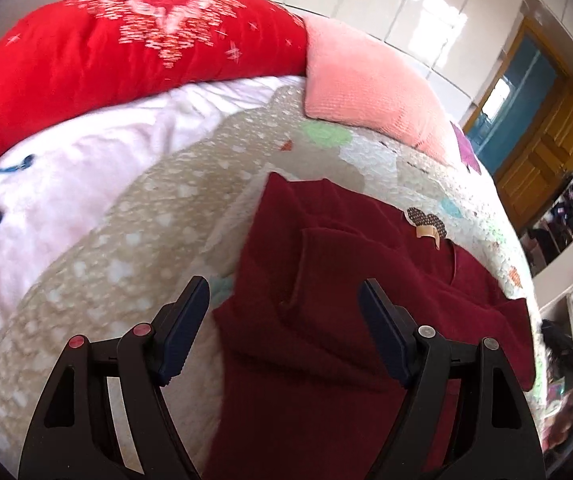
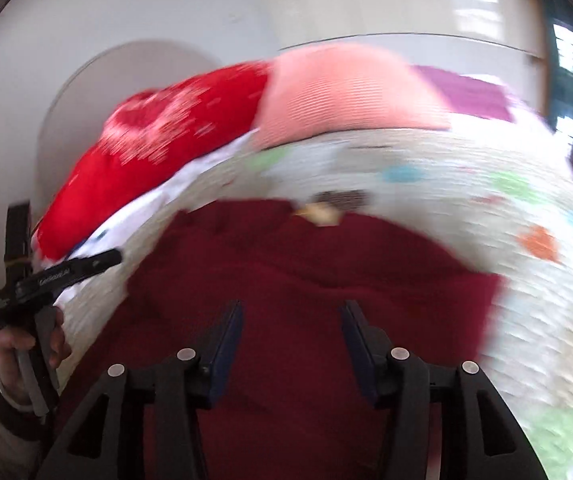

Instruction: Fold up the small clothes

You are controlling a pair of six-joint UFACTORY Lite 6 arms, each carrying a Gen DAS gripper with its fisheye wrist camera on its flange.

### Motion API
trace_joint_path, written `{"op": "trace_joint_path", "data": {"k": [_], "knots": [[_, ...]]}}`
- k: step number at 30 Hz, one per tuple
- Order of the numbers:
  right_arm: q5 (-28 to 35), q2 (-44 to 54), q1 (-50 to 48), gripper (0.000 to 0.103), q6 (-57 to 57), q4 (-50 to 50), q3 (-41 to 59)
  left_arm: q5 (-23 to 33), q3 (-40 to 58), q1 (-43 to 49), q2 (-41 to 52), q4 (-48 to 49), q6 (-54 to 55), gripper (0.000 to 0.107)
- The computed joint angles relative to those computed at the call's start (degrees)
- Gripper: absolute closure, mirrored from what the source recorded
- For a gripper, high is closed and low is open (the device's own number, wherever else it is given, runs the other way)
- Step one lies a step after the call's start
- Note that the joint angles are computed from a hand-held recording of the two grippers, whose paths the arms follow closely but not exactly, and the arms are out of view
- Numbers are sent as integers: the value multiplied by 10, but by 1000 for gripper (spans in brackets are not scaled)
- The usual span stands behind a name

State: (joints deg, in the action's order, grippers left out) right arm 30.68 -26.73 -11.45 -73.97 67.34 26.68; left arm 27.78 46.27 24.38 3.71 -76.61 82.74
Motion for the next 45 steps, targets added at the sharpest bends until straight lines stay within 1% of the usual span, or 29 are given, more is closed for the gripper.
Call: {"op": "trace_joint_path", "data": {"k": [2, 3, 5, 6, 7, 8, 9, 10, 11, 12, 13, 14, 16, 19, 21, 23, 24, 29, 31, 32, 33, 34, 36, 37, 38, 40, 42, 44, 45], "knots": [[52, -35, -108, 52, -10, -20, -18, -41, 18, -41, 30, -6, 4, 29], [62, -21, -146, 48, -22, -20, -9, -58, 28, -59, 47, -16, 8, 29], [45, 7, -192, 42, -8, -28, 5, -62, 47, -76, 77, -36, 18, 29], [33, 26, -198, 42, -1, -25, 13, -55, 60, -81, 95, -33, 12, 34], [29, 48, -200, 42, -5, -19, 23, -45, 76, -89, 114, -19, -2, 51], [21, 76, -199, 42, -19, 4, 29, -51, 89, -99, 129, 1, -20, 59], [8, 101, -187, 42, -37, 32, 36, -80, 92, -117, 133, 2, -18, 66], [-9, 132, -164, 42, -55, 67, 45, -100, 87, -126, 128, -19, 5, 84], [-19, 177, -142, 42, -81, 104, 61, -113, 86, -131, 123, -23, 13, 91], [-20, 208, -131, 47, -95, 121, 74, -106, 89, -126, 119, -6, 0, 95], [-23, 236, -124, 59, -97, 123, 86, -78, 95, -109, 112, 6, -10, 97], [-43, 244, -107, 82, -88, 127, 89, -56, 97, -93, 103, 5, -6, 100], [-55, 205, -89, 88, -121, 173, 78, -30, 94, -62, 77, -28, 32, 104], [-49, 145, -87, 89, -182, 258, 55, -44, 103, -52, 80, -50, 52, 104], [-79, 162, -70, 88, -201, 282, 69, -60, 119, -60, 113, -4, 6, 104], [-141, 227, -44, 83, -136, 211, 104, -46, 117, -54, 126, 16, -10, 104], [-136, 240, -55, 82, -97, 164, 106, -37, 106, -48, 122, 3, 9, 104], [-37, 120, -154, 80, -66, 73, 43, -28, 77, -35, 97, 3, 6, 97], [8, 45, -162, 80, -63, 38, 12, -23, 69, -33, 85, -1, 1, 89], [13, 12, -142, 80, -49, 10, -5, -23, 62, -34, 77, -3, 1, 89], [-6, -16, -106, 80, -27, -25, -25, -25, 55, -36, 69, -4, 1, 88], [-48, -28, -67, 80, 18, -64, -41, -30, 47, -40, 60, -1, 0, 88], [-143, 21, -26, 80, 45, -103, -65, -38, 36, -49, 46, 15, -8, 88], [-156, 37, -30, 81, 37, -95, -73, -45, 27, -54, 33, 18, -3, 88], [-146, 28, -47, 81, 24, -67, -77, -50, 19, -58, 24, 11, 9, 88], [-87, -11, -90, 81, 28, -76, -78, -68, 9, -70, 10, -13, 37, 71], [-52, -47, -88, 80, 53, -84, -66, -70, 15, -78, 19, -24, 36, 63], [-69, -66, -51, 78, 102, -107, -57, -66, 29, -87, 40, -29, 27, 63], [-96, -53, -21, 76, 124, -114, -45, -85, 39, -103, 57, -37, 32, 63]]}}
